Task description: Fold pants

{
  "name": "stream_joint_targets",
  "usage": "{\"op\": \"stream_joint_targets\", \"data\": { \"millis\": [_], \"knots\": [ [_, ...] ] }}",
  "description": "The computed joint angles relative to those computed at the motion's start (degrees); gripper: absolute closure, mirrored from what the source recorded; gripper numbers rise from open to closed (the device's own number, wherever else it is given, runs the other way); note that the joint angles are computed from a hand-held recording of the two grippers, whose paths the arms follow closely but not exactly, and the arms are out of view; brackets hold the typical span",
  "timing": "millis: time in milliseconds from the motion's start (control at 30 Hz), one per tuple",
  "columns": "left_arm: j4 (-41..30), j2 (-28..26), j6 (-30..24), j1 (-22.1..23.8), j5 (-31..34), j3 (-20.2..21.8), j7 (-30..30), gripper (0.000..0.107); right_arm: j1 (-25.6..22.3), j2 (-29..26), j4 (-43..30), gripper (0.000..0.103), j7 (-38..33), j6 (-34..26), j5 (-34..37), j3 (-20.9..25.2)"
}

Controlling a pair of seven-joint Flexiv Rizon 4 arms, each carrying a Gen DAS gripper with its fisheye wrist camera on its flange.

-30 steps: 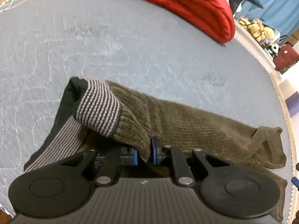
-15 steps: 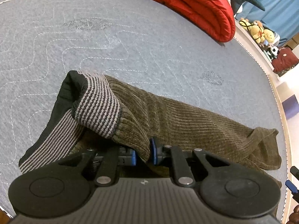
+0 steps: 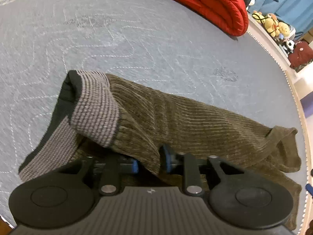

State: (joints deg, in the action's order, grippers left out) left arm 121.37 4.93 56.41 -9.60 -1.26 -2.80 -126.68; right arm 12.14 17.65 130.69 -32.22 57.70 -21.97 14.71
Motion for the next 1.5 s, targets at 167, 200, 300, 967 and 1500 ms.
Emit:
{"op": "stream_joint_targets", "data": {
  "millis": [167, 200, 300, 967, 1500],
  "knots": [
    [-0.1, 0.5, 0.6, 0.2, 1.6, -0.1, -0.7, 0.092, -0.2, 0.1, 0.2, 0.019, 0.5, 0.0, -0.4, 0.2],
    [-0.1, 0.6, 0.7, 0.2, 1.7, -0.2, -0.7, 0.092, -0.4, 0.1, 0.2, 0.019, 0.9, 0.1, -0.7, 0.2],
    [0.0, 0.7, 0.7, 0.2, 1.5, -0.2, -0.7, 0.092, -1.1, 0.2, 0.5, 0.019, 2.7, 0.5, -2.3, 0.5],
    [0.4, 1.3, 0.8, 0.4, 0.3, 0.0, -1.5, 0.093, -8.5, -7.4, -8.0, 0.040, 12.2, 3.0, -14.5, -3.8],
    [-0.7, 0.3, -0.9, 0.5, -0.2, 0.0, -1.3, 0.093, -2.4, -35.3, -23.0, 0.030, 5.2, 7.1, -6.7, -15.0]
  ]
}}
